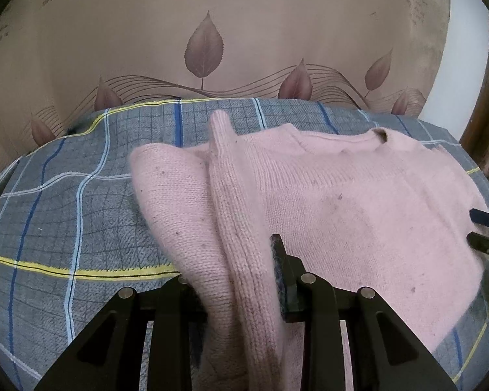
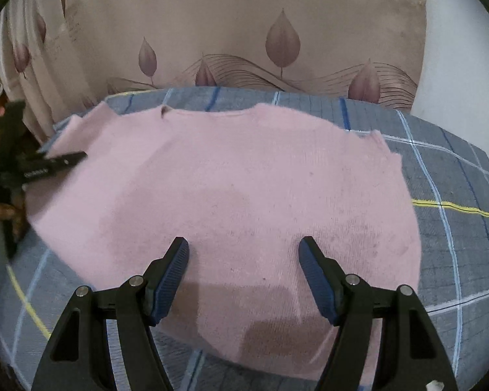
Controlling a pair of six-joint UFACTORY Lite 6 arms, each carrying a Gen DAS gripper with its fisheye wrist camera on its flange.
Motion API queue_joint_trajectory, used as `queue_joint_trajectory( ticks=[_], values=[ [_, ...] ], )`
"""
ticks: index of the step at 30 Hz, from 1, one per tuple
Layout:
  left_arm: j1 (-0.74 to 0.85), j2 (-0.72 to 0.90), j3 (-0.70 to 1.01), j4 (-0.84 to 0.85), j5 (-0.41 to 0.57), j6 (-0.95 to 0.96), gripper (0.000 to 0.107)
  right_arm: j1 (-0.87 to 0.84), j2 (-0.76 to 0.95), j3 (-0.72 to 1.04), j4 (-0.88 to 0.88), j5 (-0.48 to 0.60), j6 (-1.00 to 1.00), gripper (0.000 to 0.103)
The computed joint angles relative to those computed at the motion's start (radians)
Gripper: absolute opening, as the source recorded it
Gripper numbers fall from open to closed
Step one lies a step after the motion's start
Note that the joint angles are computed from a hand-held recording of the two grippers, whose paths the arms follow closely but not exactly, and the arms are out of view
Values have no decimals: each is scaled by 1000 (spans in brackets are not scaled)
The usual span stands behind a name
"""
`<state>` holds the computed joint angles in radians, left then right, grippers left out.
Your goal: Fold small clothes
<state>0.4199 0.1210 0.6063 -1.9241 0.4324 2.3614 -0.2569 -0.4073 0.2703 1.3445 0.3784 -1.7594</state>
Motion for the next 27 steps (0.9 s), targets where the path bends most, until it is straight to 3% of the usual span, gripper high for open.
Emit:
queue_joint_trajectory(
  ticks=[6,10,19,22,27],
  values=[
    [-66,-40,-22,-127,-81,110,28,28,24,14,-25,-12,22,84],
    [-98,-63,-34,-202,-124,165,26,141,10,3,-77,-125,107,93],
    [-167,-100,-33,-261,-231,171,24,119,39,23,-87,-94,100,98],
    [-183,-114,-29,-215,-259,102,23,117,44,23,-73,-88,85,99],
    [-205,-170,-27,83,-279,-218,23,100,37,21,-78,-63,87,100]
  ],
)
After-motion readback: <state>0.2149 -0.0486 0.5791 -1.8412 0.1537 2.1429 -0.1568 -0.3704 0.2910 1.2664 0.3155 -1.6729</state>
